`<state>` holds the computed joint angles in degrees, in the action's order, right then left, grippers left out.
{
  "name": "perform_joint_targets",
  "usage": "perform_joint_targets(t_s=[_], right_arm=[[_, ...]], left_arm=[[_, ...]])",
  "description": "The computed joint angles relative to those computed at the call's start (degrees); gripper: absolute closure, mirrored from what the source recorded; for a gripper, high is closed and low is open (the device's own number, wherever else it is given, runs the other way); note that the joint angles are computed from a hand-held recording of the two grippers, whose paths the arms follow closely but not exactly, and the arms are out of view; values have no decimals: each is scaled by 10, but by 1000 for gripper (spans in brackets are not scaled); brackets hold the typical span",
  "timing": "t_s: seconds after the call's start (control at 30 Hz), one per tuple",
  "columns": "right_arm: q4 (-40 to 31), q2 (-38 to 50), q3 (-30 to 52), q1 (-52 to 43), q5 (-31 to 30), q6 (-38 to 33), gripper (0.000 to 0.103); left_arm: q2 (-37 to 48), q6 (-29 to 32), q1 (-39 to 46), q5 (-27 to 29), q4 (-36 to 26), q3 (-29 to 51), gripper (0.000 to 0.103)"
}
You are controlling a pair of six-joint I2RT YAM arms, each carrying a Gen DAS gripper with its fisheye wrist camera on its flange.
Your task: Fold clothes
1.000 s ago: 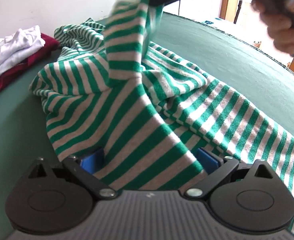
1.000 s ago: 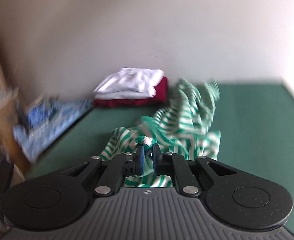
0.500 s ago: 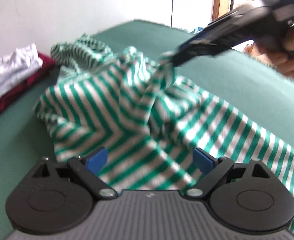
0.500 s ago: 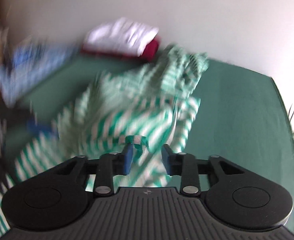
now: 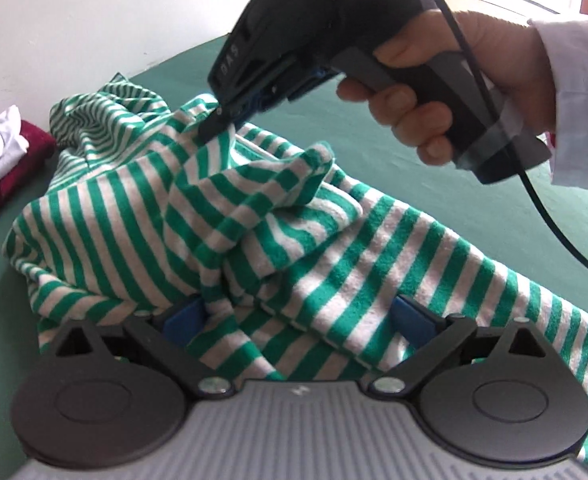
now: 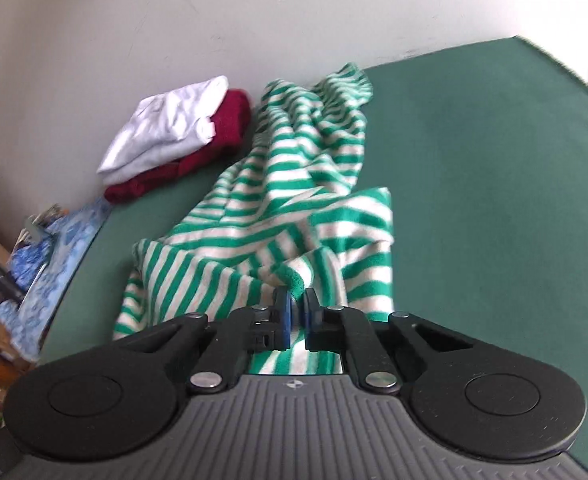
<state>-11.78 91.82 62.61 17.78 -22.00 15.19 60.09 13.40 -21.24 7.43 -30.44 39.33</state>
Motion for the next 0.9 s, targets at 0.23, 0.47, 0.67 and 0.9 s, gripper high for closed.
perform_joint_targets(t_s=[0.23,0.47,0.67,0.9], right_arm=[[55,7,-10,4,29,46,91],[18,-65,-65,-48,-35,64,61],[-134,-162,-106,-70,-108,4,61],[-86,-218,-192,-70,-136,147,62]], left_arm=[[-10,6,4,9,-3,-9,2],[-47,11,26,17,-43,-2,5],[-69,11,60,62,-60,7,4],[-23,-16,-8,14,-11,-7,2]])
